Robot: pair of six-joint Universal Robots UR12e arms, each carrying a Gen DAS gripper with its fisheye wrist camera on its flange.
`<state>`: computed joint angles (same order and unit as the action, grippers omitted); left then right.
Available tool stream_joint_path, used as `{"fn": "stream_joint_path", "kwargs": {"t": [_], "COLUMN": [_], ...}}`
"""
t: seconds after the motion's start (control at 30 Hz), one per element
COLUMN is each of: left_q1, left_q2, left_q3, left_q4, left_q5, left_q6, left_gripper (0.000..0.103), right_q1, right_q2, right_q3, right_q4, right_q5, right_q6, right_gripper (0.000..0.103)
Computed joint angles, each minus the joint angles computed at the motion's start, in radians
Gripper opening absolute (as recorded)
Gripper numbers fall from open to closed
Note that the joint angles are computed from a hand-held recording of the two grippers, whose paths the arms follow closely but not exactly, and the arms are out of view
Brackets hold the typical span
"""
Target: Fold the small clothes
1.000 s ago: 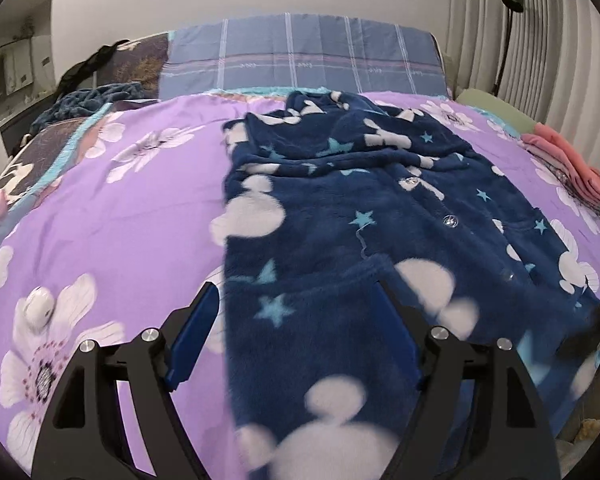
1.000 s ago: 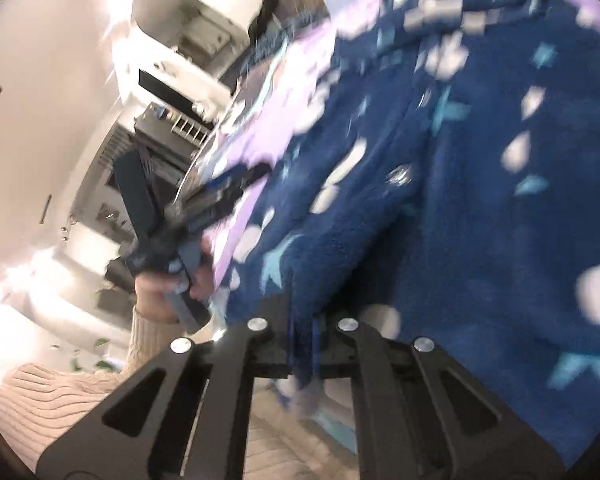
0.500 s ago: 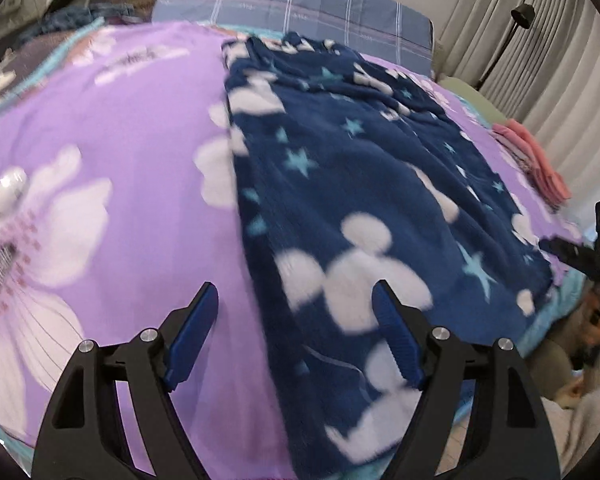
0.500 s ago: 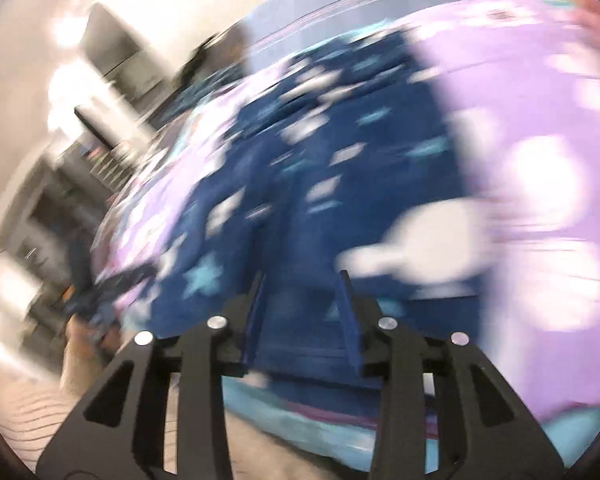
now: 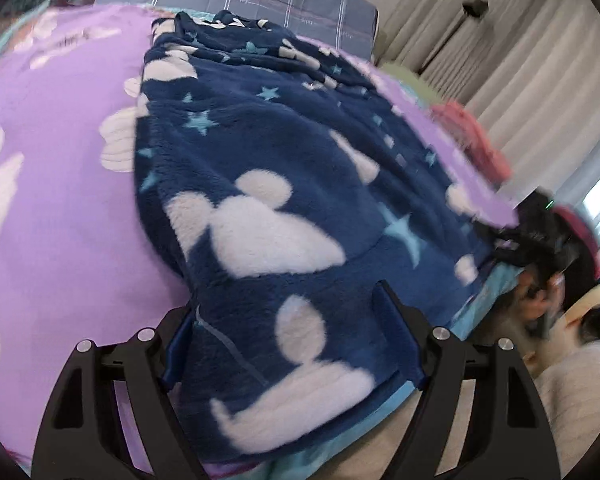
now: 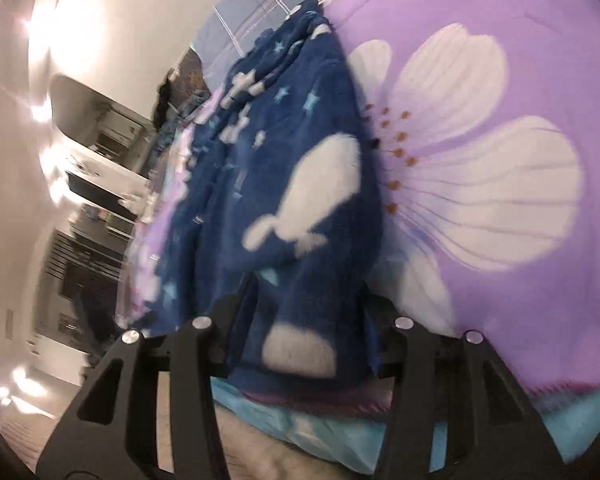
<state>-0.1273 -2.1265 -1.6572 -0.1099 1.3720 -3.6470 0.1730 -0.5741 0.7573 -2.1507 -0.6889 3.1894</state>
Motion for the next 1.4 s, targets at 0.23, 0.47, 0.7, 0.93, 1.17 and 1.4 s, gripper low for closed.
{"fn": "stream_joint_path", "kwargs": {"t": [0.23,0.47,0.7,0.93,1.17,1.4], "left_q1": [0.016,-0.024,-0.04,-0.042,-0.026,-0.003], "left_q2": [-0.018,0.001,0.046,0.092,0.078,0.026], "left_q3": [-0.003,0.032,0.036,-0.005,0.028,0.109], "left_q4": [0.067,0.03,0.132,0.31,0.292,0.181], "left_q5": [-0.03,0.119,0.205,0.193,0.226,0.225], "left_q6": [-0.107,-0.005,0.065,0.105,0.076,0.078], "left_gripper": [0.036,0.016,0.014,0.014,0.015,0.015], "right_q1": [0.005,0.007,-0.006,-0.03,-0.025,-0.008], "right_q2": [0.01,0.006,-0.03,-0.031,0.014,0.173], "right_q3": [-0.024,-0.01,0.018,0.032,-0.05,-0.34], "right_q4": [0.05,-0.073,-0.338,-0.831,-0.706,-0.514], "right_q5": [0.017,0.041,0.126,0.234,0.178,0.14], "right_q6": [-0.045,0.027,0.108,0.352,0.325,0.347], "right_gripper": [0.041,0.013,0.012,0.012,0.012,0.013]}}
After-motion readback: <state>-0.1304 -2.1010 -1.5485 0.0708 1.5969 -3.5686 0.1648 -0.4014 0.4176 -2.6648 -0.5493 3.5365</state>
